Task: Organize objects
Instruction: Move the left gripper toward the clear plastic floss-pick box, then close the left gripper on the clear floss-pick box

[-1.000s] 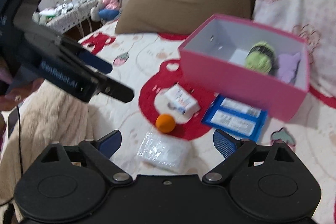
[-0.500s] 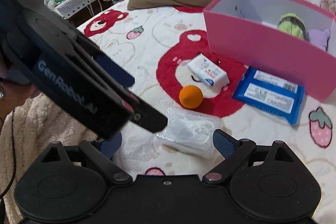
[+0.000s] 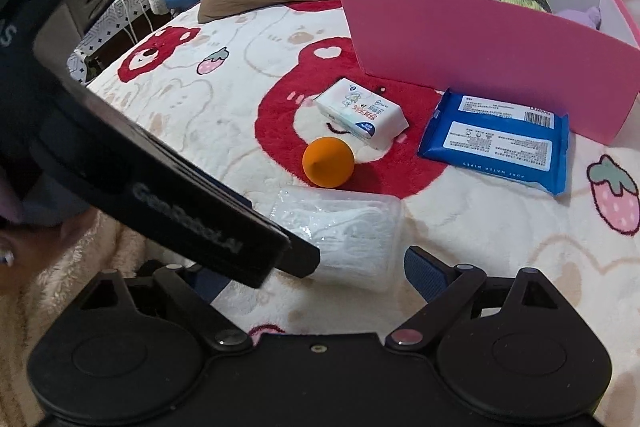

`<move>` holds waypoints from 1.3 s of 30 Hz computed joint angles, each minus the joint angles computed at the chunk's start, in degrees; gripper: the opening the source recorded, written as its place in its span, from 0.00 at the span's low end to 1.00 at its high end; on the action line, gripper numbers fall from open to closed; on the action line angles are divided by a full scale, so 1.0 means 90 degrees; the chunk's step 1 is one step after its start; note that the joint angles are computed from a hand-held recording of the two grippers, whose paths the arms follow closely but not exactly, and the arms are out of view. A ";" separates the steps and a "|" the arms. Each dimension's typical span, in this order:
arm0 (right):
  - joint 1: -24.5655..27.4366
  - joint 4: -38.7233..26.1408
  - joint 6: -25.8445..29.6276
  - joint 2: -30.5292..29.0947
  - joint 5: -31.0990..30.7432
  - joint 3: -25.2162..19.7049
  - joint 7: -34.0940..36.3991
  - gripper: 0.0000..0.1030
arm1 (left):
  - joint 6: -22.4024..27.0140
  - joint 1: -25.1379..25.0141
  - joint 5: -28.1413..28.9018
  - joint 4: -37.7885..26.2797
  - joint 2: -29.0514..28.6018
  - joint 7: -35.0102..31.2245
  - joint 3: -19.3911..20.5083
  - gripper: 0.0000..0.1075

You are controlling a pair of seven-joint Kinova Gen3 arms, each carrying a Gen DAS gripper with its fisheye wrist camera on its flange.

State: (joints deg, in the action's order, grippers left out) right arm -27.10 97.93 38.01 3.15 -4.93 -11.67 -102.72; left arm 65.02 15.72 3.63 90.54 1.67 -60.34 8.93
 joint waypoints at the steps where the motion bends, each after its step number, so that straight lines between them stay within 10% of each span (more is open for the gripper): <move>1: -0.0027 0.0056 -0.0096 -0.0008 0.0061 -0.0008 -0.0086 0.90 | -0.0074 -0.0010 0.0030 0.0069 -0.0017 0.0057 -0.0014 0.58; 21: -0.0418 0.0138 -0.0117 0.0213 0.1383 0.0094 -0.1866 0.88 | -0.2023 0.0079 -0.0090 0.1333 -0.0466 0.1266 0.0161 0.40; 39: -0.0787 0.0128 -0.0061 0.0431 0.2480 0.0116 -0.2660 0.92 | -0.2438 0.0084 -0.0073 0.1567 -0.0507 0.1444 0.0171 0.41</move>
